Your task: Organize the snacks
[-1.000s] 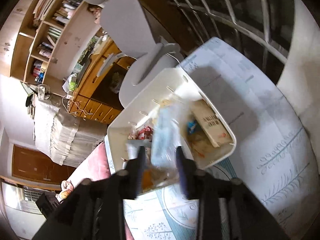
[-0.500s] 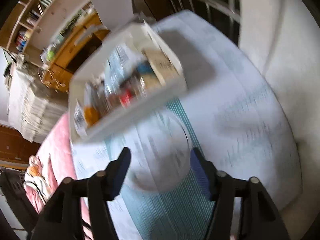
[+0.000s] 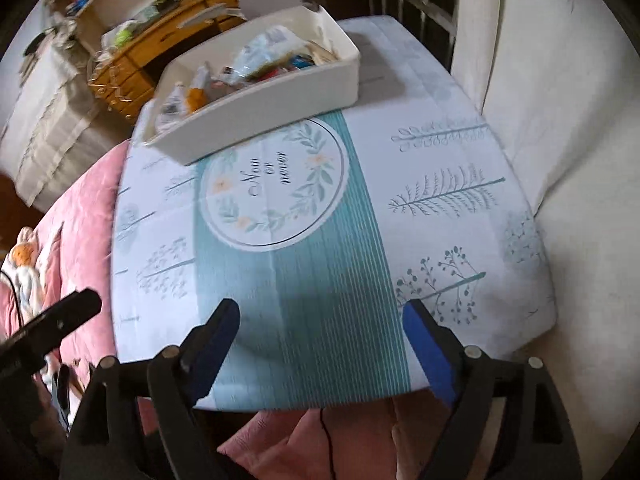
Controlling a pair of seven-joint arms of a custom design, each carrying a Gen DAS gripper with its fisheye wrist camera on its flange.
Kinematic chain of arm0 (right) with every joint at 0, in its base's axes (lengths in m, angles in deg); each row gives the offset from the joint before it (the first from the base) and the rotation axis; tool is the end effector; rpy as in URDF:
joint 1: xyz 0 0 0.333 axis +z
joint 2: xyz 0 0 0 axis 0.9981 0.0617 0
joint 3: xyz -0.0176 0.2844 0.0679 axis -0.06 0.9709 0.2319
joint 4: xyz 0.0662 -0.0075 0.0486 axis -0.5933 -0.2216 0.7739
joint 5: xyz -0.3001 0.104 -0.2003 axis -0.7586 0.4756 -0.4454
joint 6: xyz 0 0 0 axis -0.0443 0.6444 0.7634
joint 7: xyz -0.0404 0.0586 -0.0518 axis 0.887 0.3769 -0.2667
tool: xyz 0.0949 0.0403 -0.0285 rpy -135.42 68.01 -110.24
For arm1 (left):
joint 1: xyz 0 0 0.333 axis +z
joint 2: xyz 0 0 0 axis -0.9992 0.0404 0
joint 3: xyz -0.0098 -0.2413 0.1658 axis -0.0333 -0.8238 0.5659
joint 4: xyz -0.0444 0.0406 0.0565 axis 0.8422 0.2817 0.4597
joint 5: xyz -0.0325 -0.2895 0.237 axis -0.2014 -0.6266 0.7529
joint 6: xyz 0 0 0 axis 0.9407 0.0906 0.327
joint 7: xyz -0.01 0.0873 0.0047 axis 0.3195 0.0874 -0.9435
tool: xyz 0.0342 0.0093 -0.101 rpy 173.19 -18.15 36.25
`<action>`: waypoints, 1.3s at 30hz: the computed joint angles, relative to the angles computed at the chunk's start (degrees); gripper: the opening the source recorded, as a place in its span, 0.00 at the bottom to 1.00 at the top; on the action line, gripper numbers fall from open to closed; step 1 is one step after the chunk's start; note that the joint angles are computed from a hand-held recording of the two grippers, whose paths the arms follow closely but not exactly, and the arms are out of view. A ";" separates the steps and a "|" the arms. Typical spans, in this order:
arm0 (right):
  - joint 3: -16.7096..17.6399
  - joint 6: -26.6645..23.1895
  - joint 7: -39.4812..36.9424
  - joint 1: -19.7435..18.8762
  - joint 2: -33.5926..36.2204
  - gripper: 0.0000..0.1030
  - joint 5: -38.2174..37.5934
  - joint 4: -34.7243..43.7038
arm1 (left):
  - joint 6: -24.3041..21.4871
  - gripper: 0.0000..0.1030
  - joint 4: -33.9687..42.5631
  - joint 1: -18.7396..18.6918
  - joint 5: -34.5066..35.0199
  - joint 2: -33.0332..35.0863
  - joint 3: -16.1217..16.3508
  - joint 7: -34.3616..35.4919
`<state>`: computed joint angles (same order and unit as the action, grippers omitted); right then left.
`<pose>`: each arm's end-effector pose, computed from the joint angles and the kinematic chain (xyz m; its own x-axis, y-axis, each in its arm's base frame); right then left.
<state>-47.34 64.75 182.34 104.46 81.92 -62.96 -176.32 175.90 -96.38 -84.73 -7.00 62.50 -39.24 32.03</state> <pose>0.5435 0.2329 0.4581 0.0132 -0.9937 -0.1112 -0.9611 0.0181 -0.2758 0.5914 -0.0222 0.4213 0.1075 -0.9456 0.3070 -0.9274 -0.2067 -0.3119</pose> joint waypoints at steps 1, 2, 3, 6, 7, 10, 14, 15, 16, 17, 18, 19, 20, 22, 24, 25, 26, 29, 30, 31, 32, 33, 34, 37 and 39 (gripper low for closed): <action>0.08 0.20 -0.89 -0.07 -0.51 0.82 0.45 -0.09 | -0.57 0.82 0.01 -0.19 1.05 -0.85 0.05 -0.62; 0.15 0.51 -2.55 -0.26 -1.34 0.83 1.65 -0.21 | -1.40 0.82 0.32 -0.48 2.52 -1.79 0.09 -1.62; 0.16 0.51 -4.02 -0.40 -1.78 0.83 2.80 0.13 | -1.79 0.82 0.45 -0.81 4.09 -2.65 0.09 -3.00; 0.18 -0.44 -8.60 -0.48 -2.72 0.83 4.67 2.11 | -1.64 0.84 0.74 -1.74 8.01 -5.19 -0.18 -7.57; 0.12 -0.36 -10.22 -0.56 -3.40 0.83 5.68 2.39 | -1.37 0.85 0.74 -1.95 8.71 -5.91 -0.32 -8.46; -0.30 0.12 -13.52 -0.67 -6.03 0.86 6.37 2.73 | -0.51 0.87 1.27 -2.79 11.90 -7.62 -0.97 -12.10; -1.00 1.72 -16.76 -0.77 -8.99 0.95 8.11 2.11 | 1.28 0.93 1.39 -3.63 20.28 -9.30 -2.04 -18.60; -0.87 1.47 -15.39 -0.79 -9.49 0.97 6.05 1.96 | 1.15 0.95 1.38 -3.81 21.78 -9.77 -2.26 -20.23; -0.61 0.72 -13.67 -0.79 -10.02 0.97 3.33 1.81 | 1.30 0.96 1.22 -4.00 21.93 -10.15 -2.36 -20.69; -0.61 0.52 -13.46 -0.65 -10.48 0.98 2.77 1.39 | 1.58 0.98 0.92 -4.23 22.01 -10.56 -2.52 -21.06; -0.66 0.49 -13.70 -0.49 -11.01 0.98 2.62 0.76 | 1.27 0.99 1.01 -4.35 23.66 -10.64 -2.84 -22.41; -0.69 0.63 -13.61 -0.43 -11.37 0.98 2.09 0.21 | 1.01 0.99 1.05 -4.43 25.68 -10.64 -3.12 -23.80; -0.62 0.81 -12.77 -0.47 -11.72 0.98 0.85 -0.40 | 0.29 0.99 1.21 -4.55 28.76 -10.63 -3.56 -25.94; -0.39 0.77 -11.32 -0.50 -11.89 0.98 -2.02 -1.07 | 0.28 0.99 0.64 -4.76 32.21 -10.99 -3.91 -29.20; -0.60 1.91 -11.24 -0.38 -12.51 0.98 -2.19 -2.38 | 1.03 0.99 -0.43 -4.94 32.87 -11.51 -3.92 -30.97; -0.76 2.80 -11.36 -0.30 -12.93 0.98 -1.81 -3.26 | 1.03 0.99 -0.86 -4.95 33.50 -11.72 -3.99 -32.00; -0.84 3.15 -11.40 -0.26 -13.27 0.98 -1.75 -3.82 | 1.07 0.99 -1.20 -4.98 34.10 -11.82 -4.09 -32.95; -0.75 4.15 -10.73 -0.20 -14.24 0.98 -2.88 -5.22 | 0.64 0.99 -1.87 -4.97 36.73 -12.20 -4.47 -36.30; -0.78 4.56 -10.68 -0.18 -14.51 0.98 -3.09 -5.58 | 0.00 0.99 -1.79 -5.00 37.64 -12.22 -4.63 -37.22; -0.83 4.94 -10.64 -0.15 -14.82 0.98 -3.15 -5.89 | -0.35 0.99 -1.97 -5.06 38.14 -12.38 -4.68 -37.68; -0.86 5.27 -10.56 -0.14 -15.03 0.98 -3.23 -6.00 | -0.78 0.99 -2.00 -5.10 38.59 -12.51 -4.71 -38.11; -0.90 5.68 -10.53 -0.10 -15.17 0.98 -3.23 -6.22 | -1.32 0.99 -1.94 -5.09 39.32 -12.57 -4.81 -38.87; -0.95 5.85 -10.81 0.02 -15.28 0.99 -3.00 -6.41 | -1.91 0.99 -1.91 -5.06 40.25 -12.66 -4.92 -39.77; -1.17 5.56 -12.39 0.44 -15.43 0.99 -1.76 -6.58 | -3.29 0.99 -1.86 -5.17 42.06 -12.86 -5.12 -41.30; -1.25 5.62 -12.73 0.49 -15.72 0.99 -1.29 -6.92 | -3.88 0.99 -2.06 -5.25 43.18 -13.13 -5.26 -42.34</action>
